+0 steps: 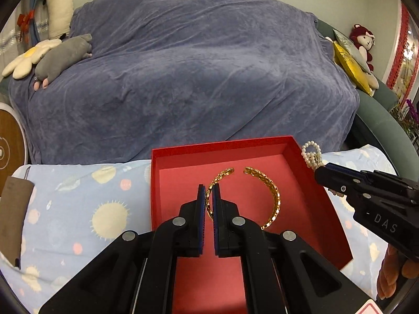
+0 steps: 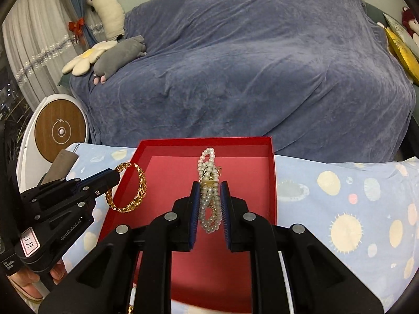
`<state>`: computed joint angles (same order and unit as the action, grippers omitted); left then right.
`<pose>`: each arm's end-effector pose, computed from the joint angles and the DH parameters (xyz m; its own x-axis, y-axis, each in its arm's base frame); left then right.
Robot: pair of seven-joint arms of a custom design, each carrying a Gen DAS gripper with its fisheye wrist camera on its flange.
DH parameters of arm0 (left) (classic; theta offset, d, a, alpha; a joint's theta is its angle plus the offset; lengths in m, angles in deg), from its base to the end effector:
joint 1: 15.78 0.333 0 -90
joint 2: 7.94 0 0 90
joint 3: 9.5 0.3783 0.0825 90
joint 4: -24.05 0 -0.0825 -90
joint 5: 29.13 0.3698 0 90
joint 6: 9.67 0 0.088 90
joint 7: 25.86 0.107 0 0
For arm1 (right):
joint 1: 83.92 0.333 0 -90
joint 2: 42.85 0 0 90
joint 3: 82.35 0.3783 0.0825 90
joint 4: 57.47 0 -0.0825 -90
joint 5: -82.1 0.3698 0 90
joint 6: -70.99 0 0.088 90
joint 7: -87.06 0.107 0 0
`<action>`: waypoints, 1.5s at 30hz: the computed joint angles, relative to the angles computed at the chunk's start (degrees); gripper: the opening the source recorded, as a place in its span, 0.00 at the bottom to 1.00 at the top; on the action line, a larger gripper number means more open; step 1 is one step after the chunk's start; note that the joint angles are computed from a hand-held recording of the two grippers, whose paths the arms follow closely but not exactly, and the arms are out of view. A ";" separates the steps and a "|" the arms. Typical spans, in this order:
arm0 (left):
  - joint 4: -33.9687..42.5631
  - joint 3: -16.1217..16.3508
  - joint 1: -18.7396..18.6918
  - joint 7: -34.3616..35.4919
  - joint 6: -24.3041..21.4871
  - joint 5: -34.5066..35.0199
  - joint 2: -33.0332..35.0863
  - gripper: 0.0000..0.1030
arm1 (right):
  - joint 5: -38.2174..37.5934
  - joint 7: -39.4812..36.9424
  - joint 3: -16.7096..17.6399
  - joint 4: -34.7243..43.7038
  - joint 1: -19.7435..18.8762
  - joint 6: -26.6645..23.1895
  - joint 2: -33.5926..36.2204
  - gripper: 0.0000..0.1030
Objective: Organize jewelry
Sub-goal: 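Carry the bangle and pearl necklace into the red box and open both tools, then grasp the black bead bracelet with the left tool and lift it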
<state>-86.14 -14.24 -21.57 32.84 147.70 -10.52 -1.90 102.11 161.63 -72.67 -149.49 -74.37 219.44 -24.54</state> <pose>0.6133 -0.1245 0.5868 0.0799 -0.9933 0.0832 -0.7315 -0.1151 -0.6720 0.6753 0.2082 0.5865 0.3988 -0.8929 -0.2092 -0.7500 -0.1862 -0.6347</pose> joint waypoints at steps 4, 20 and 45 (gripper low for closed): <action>5.36 1.42 -0.61 -0.90 -2.24 0.83 5.47 0.03 | -3.57 4.01 -1.18 7.18 0.84 -4.02 6.31 0.15; -2.83 4.21 -3.47 -13.81 0.39 15.30 -2.80 0.60 | 8.87 -7.80 3.09 -12.55 -5.89 5.13 -9.06 0.49; -33.24 -12.65 8.00 -17.13 3.55 5.54 -25.39 0.67 | 12.67 -16.90 -10.93 -45.72 9.58 11.75 -31.95 0.55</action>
